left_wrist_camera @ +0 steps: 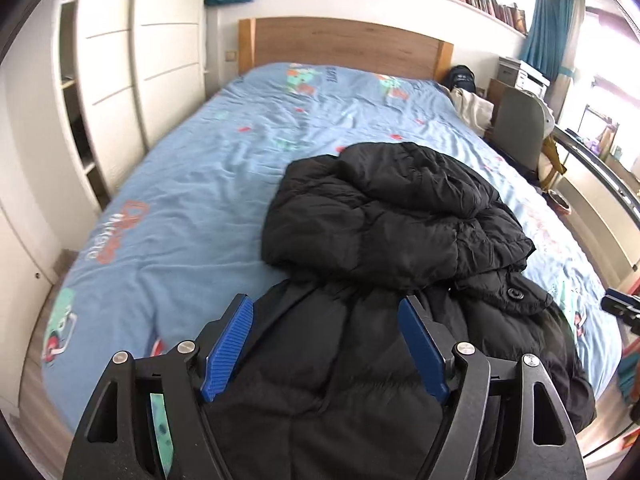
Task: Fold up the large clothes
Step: 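Lift both open tools away from the folded jacket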
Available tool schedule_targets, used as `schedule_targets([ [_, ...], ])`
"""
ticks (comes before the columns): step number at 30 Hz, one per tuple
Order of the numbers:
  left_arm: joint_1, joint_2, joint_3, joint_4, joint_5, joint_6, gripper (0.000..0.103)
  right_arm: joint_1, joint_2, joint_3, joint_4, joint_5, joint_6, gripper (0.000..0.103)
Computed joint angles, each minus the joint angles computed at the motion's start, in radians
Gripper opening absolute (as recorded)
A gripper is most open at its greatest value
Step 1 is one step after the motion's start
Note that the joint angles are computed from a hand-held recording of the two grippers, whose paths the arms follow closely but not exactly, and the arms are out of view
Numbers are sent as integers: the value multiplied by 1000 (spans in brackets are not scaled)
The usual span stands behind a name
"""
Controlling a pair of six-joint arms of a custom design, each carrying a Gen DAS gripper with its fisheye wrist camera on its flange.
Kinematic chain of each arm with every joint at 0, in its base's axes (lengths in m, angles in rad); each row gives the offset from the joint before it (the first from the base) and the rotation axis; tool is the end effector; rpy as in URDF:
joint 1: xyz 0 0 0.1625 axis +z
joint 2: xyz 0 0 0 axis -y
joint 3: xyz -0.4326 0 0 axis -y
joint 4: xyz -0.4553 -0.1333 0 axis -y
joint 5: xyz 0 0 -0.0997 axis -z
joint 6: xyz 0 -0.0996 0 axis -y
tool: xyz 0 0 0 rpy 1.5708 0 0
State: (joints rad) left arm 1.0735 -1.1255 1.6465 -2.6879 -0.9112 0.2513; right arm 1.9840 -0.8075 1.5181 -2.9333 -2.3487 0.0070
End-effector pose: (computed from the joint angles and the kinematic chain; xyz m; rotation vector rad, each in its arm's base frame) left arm -0.1669 -0.7149 0.3171 0.6515 2.3584 -0.8441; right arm 0.3658 -0.6765 0.1822 0.1544 -2.3563 0.9732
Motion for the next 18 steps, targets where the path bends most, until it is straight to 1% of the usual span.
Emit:
schedule_targets([
  [2,-8,-29,40,-29,25,16,77,11,-27,39,-22,-21,22,57],
  [5,-18,-69,98,-79,53,53,79,29,-55,80,-42,-64,58,63],
  [6,-21,-81,115,-92,60,62,79,36,-62,91,-51,-76,64,64],
  [11,-30,-127,180,-157,83,93,80,62,-88,139,-76,-117,101,64],
  [18,-41,-164,234,-213,93,119,83,74,-114,195,-105,-139,149,64],
])
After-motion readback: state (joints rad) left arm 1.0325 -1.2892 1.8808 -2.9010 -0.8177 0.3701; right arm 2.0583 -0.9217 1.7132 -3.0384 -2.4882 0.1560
